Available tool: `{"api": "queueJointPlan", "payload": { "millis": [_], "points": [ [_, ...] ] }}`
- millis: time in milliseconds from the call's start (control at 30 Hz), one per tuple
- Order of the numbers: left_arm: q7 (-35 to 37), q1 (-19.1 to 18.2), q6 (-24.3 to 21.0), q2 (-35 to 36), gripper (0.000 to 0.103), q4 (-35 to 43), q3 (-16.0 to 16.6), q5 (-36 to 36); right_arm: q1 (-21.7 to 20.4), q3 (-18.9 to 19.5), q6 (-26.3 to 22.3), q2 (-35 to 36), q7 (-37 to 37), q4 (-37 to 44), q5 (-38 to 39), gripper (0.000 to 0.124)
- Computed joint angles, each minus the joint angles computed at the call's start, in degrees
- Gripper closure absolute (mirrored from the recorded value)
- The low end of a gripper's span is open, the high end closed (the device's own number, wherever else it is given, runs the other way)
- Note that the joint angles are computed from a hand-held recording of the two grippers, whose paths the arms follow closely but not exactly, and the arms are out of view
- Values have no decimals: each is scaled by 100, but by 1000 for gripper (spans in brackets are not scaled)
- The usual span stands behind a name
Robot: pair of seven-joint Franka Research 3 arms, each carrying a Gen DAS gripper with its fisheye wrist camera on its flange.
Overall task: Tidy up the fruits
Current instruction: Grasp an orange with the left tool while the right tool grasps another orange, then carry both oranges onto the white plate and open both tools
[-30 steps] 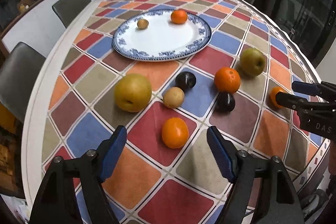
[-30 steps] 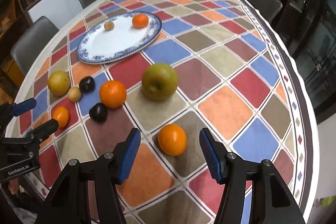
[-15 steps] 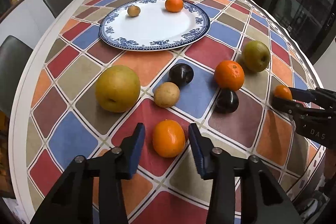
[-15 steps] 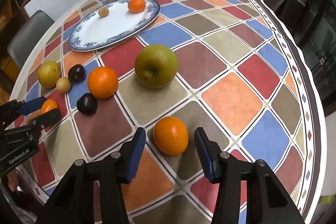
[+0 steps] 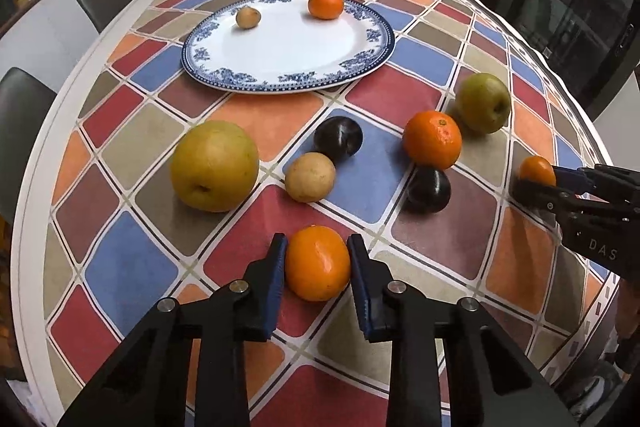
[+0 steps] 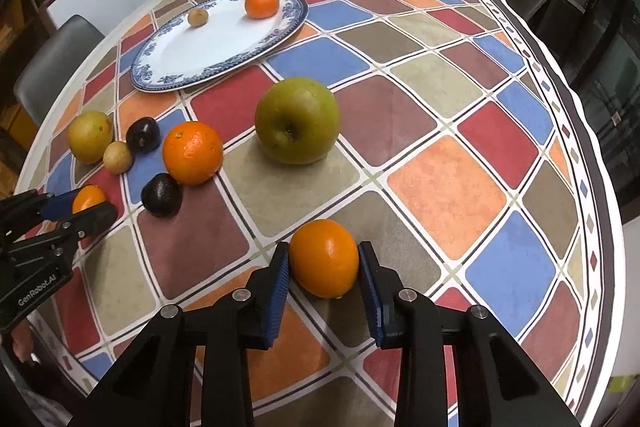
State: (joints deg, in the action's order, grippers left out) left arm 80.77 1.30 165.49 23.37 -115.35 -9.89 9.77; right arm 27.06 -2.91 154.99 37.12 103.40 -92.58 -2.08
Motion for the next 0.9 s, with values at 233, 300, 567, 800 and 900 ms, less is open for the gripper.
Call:
{"api": "queueJointPlan", "payload": {
  "millis": [233,300,567,800,900],
  "points": [
    [-92,-12,324,-251,73,-258,33,93,-68,137,354,-201,-243,-235,116,90],
    [-104,-6,428,-334,73,-329,35,114,-114,217,468,-264,-380,-297,207,90],
    [-137,12,784,-615,73,-428,66,198,-397,661,898,-392,-1253,-286,767,90],
    [-226,-17,988,-716,73,-306,169,358,-627,1030,1024,-285,-2043,95,1399,90],
    [-300,-30,1025,-687,73,-198,224,424,-645,1104,1042,-189,-2340,336,1564,90]
  ]
}}
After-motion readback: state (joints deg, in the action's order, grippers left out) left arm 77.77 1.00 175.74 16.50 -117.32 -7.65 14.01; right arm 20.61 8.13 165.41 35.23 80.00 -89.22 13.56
